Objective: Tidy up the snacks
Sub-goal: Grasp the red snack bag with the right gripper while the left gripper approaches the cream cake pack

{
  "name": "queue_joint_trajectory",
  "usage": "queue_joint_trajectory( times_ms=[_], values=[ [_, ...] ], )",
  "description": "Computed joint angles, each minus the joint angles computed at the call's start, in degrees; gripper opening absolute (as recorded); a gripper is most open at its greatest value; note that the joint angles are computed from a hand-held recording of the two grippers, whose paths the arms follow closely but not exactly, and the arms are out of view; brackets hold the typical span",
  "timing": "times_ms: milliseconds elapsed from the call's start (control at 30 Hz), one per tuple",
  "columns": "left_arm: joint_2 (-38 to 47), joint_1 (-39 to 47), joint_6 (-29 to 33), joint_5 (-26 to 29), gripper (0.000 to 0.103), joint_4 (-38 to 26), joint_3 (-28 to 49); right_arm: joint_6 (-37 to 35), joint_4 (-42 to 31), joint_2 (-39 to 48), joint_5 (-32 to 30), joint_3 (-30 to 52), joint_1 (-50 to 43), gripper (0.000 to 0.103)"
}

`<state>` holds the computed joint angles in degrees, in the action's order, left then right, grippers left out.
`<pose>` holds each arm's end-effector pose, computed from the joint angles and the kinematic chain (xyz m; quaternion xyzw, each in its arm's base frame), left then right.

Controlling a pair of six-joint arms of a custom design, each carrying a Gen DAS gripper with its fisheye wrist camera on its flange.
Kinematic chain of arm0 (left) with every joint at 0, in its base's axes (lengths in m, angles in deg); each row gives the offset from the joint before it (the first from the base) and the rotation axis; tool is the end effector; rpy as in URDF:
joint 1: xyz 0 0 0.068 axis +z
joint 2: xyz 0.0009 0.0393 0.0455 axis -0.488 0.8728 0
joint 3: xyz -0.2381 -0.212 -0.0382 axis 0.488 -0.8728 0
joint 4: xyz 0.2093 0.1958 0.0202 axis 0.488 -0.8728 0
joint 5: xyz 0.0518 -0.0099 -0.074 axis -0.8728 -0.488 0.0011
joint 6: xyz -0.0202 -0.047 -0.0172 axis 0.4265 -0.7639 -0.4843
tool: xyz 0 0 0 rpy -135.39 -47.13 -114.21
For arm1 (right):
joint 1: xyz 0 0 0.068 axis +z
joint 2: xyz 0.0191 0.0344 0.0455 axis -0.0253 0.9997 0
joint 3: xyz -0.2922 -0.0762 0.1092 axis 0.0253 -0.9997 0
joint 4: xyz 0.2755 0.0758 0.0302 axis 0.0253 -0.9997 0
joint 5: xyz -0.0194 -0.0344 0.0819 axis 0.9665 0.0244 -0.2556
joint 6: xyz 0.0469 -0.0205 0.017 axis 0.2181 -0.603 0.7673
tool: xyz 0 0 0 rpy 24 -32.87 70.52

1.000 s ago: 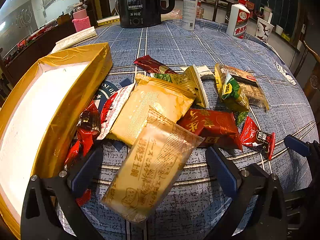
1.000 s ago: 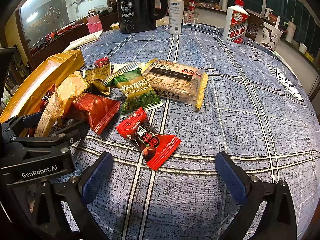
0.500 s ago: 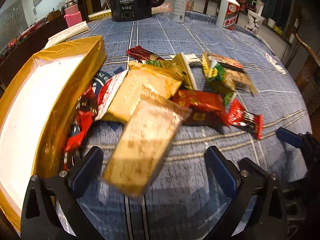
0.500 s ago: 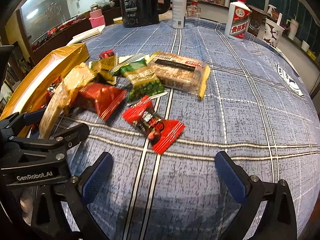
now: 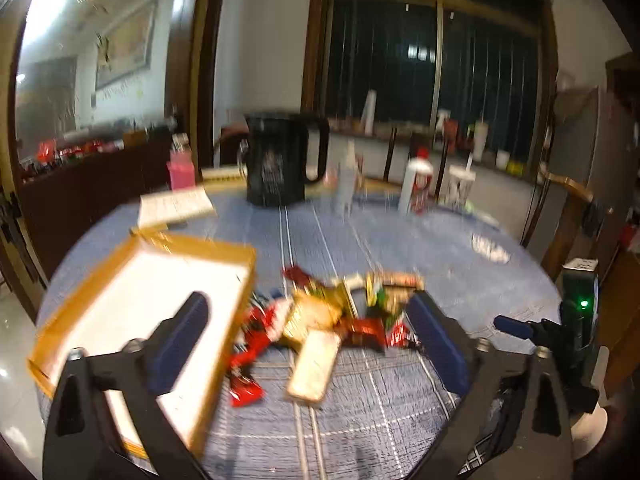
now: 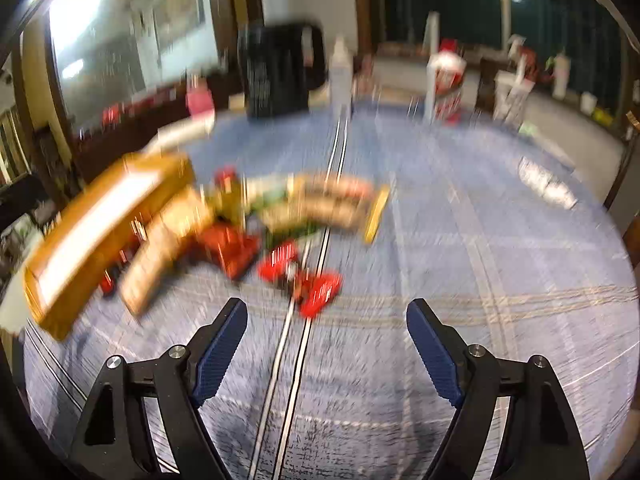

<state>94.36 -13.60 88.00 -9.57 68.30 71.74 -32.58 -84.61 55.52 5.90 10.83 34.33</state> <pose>0.3338 0.0642 0.2711 0.2792 0.8000 -0.2287 0.4794 0.1932 0.1091 0.1632 0.2127 0.8655 -0.0677 0.4483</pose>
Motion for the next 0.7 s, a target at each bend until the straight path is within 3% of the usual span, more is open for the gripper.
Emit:
queue_joint_trajectory(
  times_ms=[67, 133, 267, 367, 533, 700],
  values=[
    [3.64, 1.58, 2.99, 1.87, 0.103, -6.75, 5.01, -1.41, 0.93, -2.48, 1.41, -0.96, 0.73, 0.085],
    [6.18, 1.26, 2.53, -1.10, 0.103, -9.56, 7.40, -2.64, 0.77, -2.78, -1.07, -1.01, 0.05, 0.085],
    [13.40, 2.70, 3.82, -0.70, 0.103, -18.79, 13.18, -6.23, 5.58, 0.88, -11.37, -0.55, -4.76, 0.079],
    [14.17, 2.24, 5.73, -2.66, 0.099, -18.52, 11.83, -8.26, 9.39, 4.23, -14.54, 0.87, -5.68, 0.075],
    [15.82, 1.12, 12.05, -3.20, 0.082, -23.12, 12.06, -18.17, 11.16, 11.27, -19.22, 7.54, -8.90, 0.075],
    [17.38, 1.75, 15.58, -3.16, 0.081, -26.00, 13.73, -27.09, 10.99, 19.38, -21.02, 14.40, -11.49, 0.070]
  ],
)
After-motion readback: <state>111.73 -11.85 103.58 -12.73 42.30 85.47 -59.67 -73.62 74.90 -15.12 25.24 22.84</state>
